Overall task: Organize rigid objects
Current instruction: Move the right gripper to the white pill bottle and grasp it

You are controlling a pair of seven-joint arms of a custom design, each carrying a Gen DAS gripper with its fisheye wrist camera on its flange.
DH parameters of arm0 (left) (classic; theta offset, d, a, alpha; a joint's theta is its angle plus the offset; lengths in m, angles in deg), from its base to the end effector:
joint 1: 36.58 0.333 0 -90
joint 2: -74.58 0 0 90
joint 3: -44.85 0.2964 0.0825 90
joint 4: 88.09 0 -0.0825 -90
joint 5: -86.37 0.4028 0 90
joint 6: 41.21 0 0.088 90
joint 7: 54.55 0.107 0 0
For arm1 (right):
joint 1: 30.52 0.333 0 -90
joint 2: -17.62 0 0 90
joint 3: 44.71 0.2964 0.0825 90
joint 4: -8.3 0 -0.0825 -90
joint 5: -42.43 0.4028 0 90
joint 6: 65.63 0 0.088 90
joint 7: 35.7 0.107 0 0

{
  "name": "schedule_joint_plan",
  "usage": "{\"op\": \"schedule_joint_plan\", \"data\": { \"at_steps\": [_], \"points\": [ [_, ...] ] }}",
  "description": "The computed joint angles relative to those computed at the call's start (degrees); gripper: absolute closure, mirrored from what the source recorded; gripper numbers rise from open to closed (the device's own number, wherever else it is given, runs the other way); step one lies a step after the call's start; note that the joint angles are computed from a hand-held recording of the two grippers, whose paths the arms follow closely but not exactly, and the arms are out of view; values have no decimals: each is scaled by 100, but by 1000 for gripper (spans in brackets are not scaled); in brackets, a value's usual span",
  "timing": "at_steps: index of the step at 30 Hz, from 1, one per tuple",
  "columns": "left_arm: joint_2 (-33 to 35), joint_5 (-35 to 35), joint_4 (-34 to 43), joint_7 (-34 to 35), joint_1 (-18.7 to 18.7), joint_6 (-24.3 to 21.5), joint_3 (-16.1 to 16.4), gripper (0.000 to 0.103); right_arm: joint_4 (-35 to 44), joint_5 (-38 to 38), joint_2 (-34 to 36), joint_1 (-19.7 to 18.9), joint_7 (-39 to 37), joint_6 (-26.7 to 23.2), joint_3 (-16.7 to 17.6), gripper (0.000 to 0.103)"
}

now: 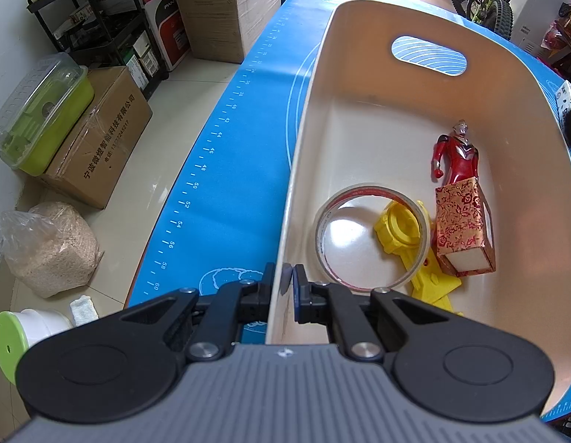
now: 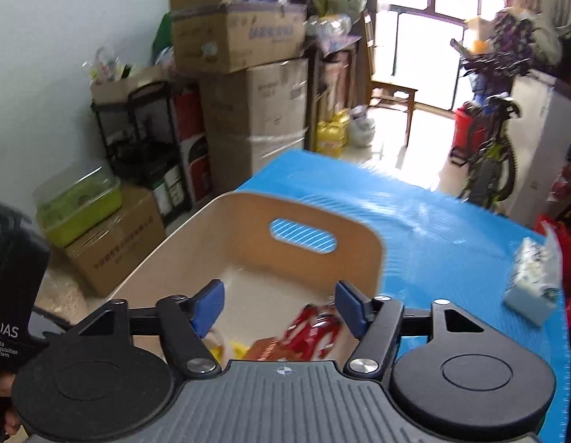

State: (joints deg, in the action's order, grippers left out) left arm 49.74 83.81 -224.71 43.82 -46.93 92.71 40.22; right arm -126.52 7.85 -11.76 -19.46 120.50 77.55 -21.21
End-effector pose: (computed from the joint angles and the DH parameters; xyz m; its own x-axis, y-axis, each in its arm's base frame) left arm 0.4602 -0.1260 0.4971 -0.3638 -0.9303 -0.0472 -0.8575 0.3543 -0.3730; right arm 0.3830 0.2928 0.5500 -0.1336 -0.9902 -0.0417 -0.6217 0.1165 -0.7745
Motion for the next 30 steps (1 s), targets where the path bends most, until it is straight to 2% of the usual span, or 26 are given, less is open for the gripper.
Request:
{"op": "schedule_joint_plan", "data": {
  "at_steps": [6, 10, 15, 25, 30],
  "points": [
    [0, -1, 0, 1, 2, 0, -2, 93, -322, 132, -582, -96, 180, -553, -41, 22],
    [0, -2, 0, 1, 3, 0, -3, 93, -601, 257, -873, -158, 212, -878, -42, 13],
    [-2, 5, -1, 2, 5, 3, -5, 93, -988, 326, -1110, -180, 344, -1211, 30, 12],
    [2, 17, 0, -5, 6, 3, -8, 93, -1566, 664, -1021, -69, 503, -1098, -157, 12],
    [2, 23, 0, -7, 7, 6, -10, 92, -1851, 855, -952, -64, 679, -851, -267, 12]
  ]
}}
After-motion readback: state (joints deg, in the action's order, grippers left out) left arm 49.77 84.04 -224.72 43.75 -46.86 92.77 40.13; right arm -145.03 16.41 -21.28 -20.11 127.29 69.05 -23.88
